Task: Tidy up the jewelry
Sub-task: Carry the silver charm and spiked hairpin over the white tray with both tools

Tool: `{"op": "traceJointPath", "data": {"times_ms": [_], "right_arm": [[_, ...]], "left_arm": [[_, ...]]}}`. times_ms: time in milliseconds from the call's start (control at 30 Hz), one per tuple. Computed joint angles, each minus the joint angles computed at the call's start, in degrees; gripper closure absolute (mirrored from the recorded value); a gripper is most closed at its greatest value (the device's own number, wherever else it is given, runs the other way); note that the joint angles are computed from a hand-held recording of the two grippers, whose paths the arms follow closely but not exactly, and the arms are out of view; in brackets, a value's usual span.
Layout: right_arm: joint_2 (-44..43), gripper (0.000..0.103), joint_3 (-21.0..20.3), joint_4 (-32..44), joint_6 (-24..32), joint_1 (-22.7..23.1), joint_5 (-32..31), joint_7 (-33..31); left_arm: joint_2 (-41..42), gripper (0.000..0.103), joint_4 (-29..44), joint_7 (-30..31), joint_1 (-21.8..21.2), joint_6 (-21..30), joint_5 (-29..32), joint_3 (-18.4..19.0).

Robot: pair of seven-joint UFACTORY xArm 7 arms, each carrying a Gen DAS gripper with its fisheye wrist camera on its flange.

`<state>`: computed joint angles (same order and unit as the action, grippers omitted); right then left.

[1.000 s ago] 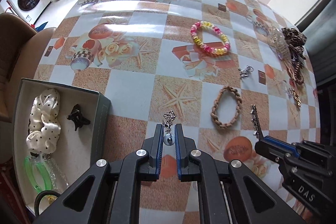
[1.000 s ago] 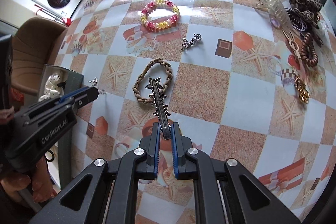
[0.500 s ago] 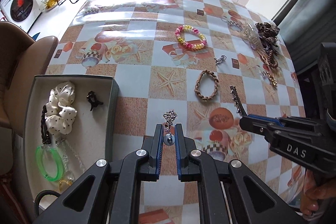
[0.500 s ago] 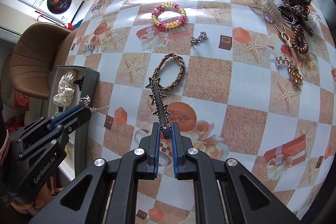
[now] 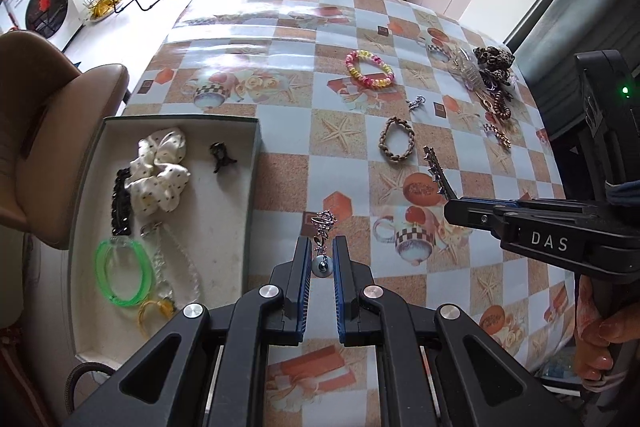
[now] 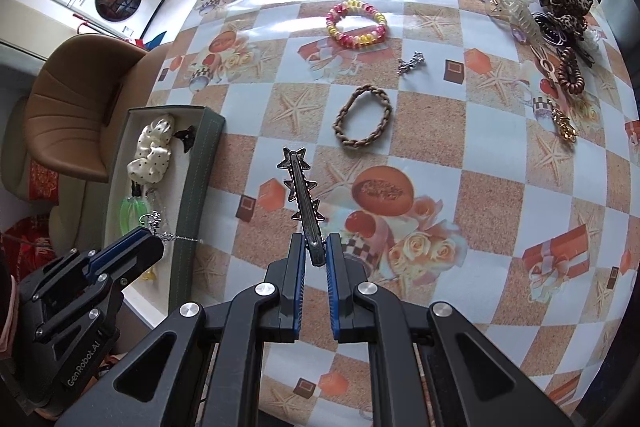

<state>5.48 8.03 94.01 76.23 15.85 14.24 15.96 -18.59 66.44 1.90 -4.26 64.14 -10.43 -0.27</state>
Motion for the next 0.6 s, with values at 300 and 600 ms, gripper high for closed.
{"op": "traceJointPath", "data": {"times_ms": [300, 600], "right_arm": [[2.2, 0.092, 1.8, 4.1, 0.6, 3.1, -0.5, 1.8], [8.8, 0.092, 3.5, 13.0, 2.3, 7.6, -2.0, 2.2]], "left_arm": [[-5.9, 0.090, -3.7, 1.1, 3.4, 1.4, 1.4, 3.1], [-9.6, 0.090, -6.8, 1.3, 8.2, 2.4, 4.0, 5.9]]}}
